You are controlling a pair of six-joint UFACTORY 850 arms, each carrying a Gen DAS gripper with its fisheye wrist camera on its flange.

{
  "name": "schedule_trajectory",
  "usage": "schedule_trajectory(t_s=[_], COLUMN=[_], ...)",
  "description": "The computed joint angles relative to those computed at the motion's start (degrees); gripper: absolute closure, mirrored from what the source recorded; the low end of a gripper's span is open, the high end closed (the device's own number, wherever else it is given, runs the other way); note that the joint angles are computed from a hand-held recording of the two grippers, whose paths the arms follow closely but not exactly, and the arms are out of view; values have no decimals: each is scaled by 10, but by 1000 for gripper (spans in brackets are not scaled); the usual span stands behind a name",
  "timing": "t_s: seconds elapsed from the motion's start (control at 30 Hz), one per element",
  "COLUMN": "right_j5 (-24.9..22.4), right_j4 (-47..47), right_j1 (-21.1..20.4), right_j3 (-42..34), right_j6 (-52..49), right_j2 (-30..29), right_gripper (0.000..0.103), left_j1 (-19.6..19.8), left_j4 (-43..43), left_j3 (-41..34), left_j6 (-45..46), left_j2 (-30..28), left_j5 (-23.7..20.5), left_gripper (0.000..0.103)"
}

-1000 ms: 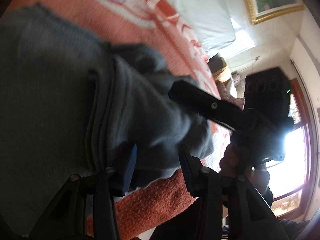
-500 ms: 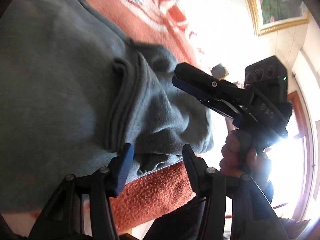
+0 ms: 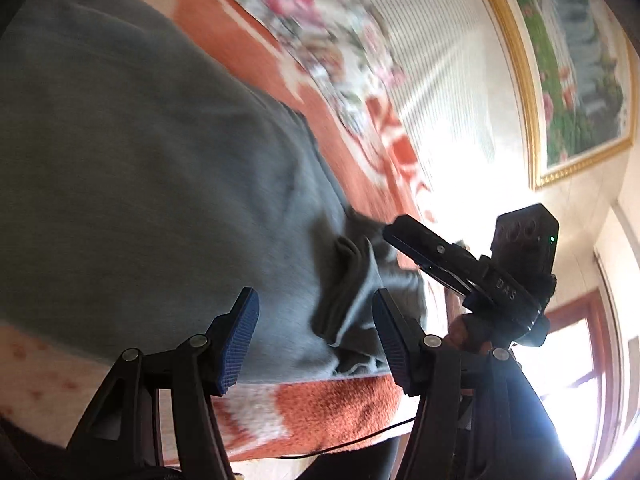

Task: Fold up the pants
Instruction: 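Open both grippers and release the folded grey pants onto the blanket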

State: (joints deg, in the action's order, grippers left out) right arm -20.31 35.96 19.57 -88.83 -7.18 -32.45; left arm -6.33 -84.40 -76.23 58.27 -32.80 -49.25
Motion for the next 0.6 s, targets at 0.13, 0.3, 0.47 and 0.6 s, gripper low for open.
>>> schedule_trajectory(t_s=[0.13, 0.3, 0.47, 0.6], right_j5=[-21, -62, -112, -159], right_j4=[-21, -42, -70, -87], right_j1=[10, 21, 34, 44], right_j3=[-48, -125, -223, -314], right_j6=[8, 4, 15, 20], right_j2=[-28, -73, -134, -189], right_gripper=[51, 47, 45, 45], left_j1=[18, 44, 74, 100], left_j4=[-34, -95, -123, -158], left_j3=[20, 73, 100, 128], left_j6=[19, 70, 70, 71], left_j2=[17, 57, 75, 88], left_j5=[24, 60, 68, 84], left_gripper=[43, 43, 43, 42])
